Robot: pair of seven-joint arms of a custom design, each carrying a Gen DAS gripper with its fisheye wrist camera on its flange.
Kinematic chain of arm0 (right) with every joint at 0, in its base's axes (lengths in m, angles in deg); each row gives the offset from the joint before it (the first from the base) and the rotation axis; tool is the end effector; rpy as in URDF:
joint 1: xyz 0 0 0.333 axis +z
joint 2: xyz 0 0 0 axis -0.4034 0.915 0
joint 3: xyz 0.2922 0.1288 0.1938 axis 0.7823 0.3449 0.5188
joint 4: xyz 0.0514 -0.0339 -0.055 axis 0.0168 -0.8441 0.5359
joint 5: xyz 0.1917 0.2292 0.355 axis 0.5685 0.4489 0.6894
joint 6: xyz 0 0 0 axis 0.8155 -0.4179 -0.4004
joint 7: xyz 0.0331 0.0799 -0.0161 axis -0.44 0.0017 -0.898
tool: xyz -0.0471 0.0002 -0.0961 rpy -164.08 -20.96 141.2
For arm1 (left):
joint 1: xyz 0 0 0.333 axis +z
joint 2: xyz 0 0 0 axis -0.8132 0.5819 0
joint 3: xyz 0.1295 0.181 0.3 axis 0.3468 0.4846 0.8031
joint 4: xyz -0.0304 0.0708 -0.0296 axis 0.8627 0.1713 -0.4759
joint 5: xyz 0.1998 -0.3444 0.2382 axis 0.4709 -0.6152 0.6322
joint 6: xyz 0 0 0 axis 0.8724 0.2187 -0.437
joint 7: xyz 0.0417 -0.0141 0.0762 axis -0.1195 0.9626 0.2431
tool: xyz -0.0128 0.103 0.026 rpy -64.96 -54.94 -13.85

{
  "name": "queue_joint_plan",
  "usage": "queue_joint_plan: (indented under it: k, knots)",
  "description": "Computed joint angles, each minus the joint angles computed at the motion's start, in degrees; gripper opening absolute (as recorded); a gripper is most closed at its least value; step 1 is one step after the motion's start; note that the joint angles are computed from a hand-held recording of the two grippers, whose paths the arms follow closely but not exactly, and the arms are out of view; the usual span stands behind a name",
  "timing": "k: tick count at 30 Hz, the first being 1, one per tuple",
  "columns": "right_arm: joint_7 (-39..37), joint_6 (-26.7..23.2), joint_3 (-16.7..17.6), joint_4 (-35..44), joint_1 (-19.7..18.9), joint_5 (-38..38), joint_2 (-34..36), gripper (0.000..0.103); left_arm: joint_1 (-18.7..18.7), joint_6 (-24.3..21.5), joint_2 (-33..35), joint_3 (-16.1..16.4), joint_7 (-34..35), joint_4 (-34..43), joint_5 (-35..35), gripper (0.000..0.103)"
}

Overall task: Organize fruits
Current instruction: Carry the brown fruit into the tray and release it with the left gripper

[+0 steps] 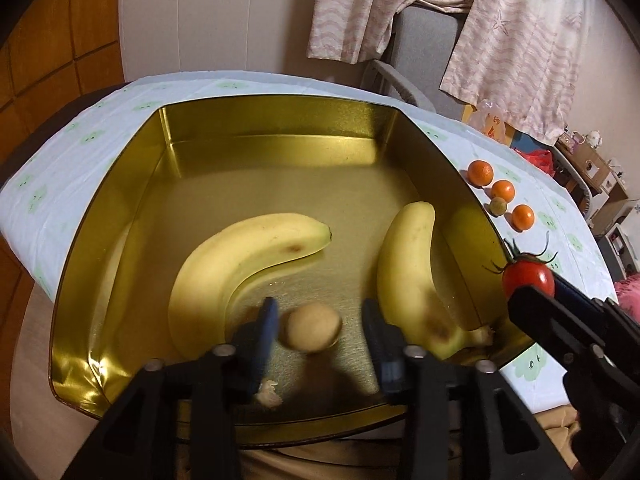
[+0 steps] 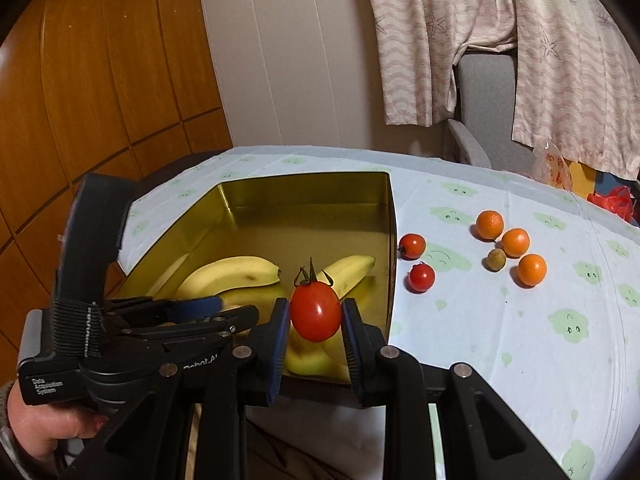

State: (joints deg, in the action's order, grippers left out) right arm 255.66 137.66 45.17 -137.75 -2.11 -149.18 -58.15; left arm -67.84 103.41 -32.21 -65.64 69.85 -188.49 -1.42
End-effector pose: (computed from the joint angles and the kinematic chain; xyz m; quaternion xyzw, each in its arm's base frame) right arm 0.5348 0.3500 0.4927 -0.6434 0.6134 -0.2473 0.3855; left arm 0.6007 -0.2929 0.4802 -0.5862 0.7377 -0.3027 0.1429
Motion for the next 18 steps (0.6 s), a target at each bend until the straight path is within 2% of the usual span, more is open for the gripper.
queue_joint_plan:
  k: [1,6,8,9,10,13,15,18]
  knots:
    - [-0.5,0.0,0.0,-0.1,0.0,0.7,0.1,0.027,0.0,0.2,-0.1,0.0,-0.1,-0.1,-0.1,0.057]
    - [-0.8,-0.1,-0.1,-0.2,0.0,1.2,0.1,0.027,-0.1,1.1,-1.3,0.7,-3.2,-1.0,2.8,0.059]
    - [-1.5,-0.1,-0.1,-0.1,0.0,1.7,0.2,0.027,0.0,1.8,-1.9,1.1,-5.9,-1.5,5.2,0.064]
    - [-2.0,0.0,-0.1,-0.1,0.1,2.1,0.4,0.026,0.1,2.4,-2.3,1.3,-7.5,-1.9,6.5,0.07]
    - [-2.7,0.0,-0.1,0.1,0.1,2.8,0.6,0.026,0.2,3.0,-2.8,1.6,-10.5,-2.3,9.2,0.078]
    - [-5.3,0.6,-0.3,0.7,0.3,5.7,1.4,0.026,1.2,3.5,-4.1,2.4,-22.2,-2.9,20.0,0.09]
    - [-7.8,1.4,-0.5,1.4,0.5,8.5,2.3,0.026,2.2,2.3,-4.5,2.4,-30.8,-2.6,28.2,0.096]
    - [-12.5,2.1,-0.9,2.8,1.3,12.4,3.8,0.026,3.5,0.6,-5.0,2.2,-38.4,-2.3,34.9,0.1]
